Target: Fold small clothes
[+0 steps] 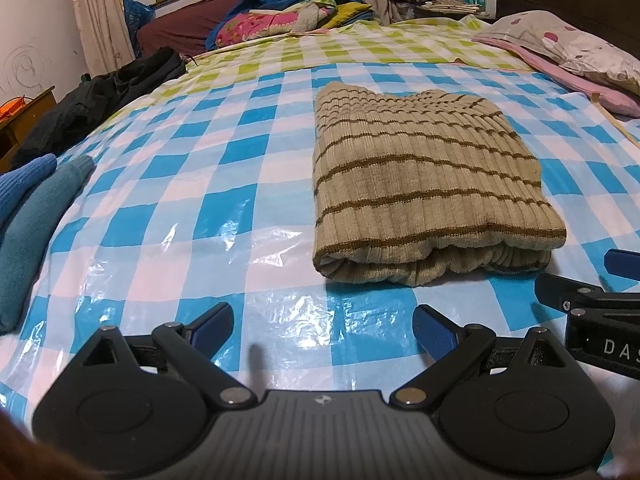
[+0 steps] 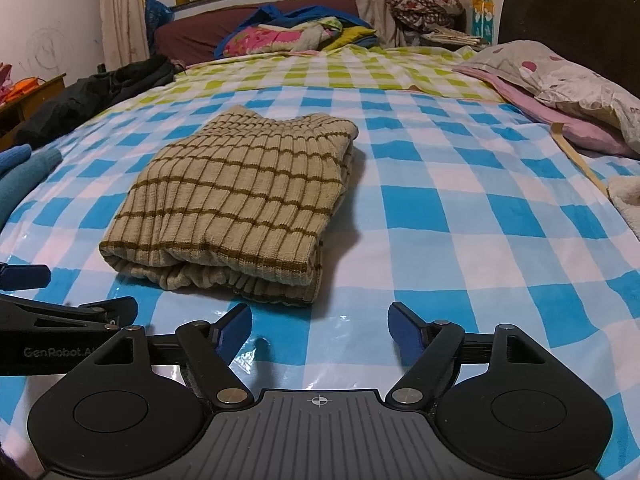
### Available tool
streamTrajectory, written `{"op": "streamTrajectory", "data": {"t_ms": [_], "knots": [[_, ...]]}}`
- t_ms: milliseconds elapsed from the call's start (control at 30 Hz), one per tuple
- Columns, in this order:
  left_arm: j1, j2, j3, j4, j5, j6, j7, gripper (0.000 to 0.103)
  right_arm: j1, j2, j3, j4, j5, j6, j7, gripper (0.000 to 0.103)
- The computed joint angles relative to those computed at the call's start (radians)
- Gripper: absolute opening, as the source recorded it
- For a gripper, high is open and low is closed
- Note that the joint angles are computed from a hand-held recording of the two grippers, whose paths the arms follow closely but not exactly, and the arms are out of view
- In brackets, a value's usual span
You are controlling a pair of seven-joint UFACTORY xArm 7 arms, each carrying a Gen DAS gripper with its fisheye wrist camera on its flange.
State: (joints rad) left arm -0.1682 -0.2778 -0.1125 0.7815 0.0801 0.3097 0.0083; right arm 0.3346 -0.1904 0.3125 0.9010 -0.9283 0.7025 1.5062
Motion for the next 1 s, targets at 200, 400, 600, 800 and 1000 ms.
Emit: {"op": "streamTrajectory", "data": {"t_ms": [200, 400, 600, 800, 1000], "knots": [[0.001, -0.004, 0.003, -0.009, -0.001, -0.003, 0.0, 0.102, 0.001, -0.001, 0.001, -0.001, 0.0, 0.001, -0.004, 0.078], [0.006, -0.008, 0.002, -0.018, 0.004, -0.005, -0.003, 0.102, 0.004, 0.005, 0.001, 0.004, 0.002, 0.012, -0.011, 0.079], [0.003, -0.01, 0.004, -0.02, -0.001, -0.004, 0.001, 0.102, 0.008, 0.009, 0.0, 0.006, -0.003, 0.015, -0.011, 0.079], [0.003, -0.011, 0.004, -0.021, -0.001, -0.004, 0.001, 0.102, 0.01, 0.009, -0.002, 0.006, -0.006, 0.016, -0.009, 0.079], [0.005, -0.013, 0.002, -0.023, 0.002, -0.001, -0.001, 0.102, 0.011, 0.009, -0.003, 0.005, -0.007, 0.016, -0.009, 0.079]]}}
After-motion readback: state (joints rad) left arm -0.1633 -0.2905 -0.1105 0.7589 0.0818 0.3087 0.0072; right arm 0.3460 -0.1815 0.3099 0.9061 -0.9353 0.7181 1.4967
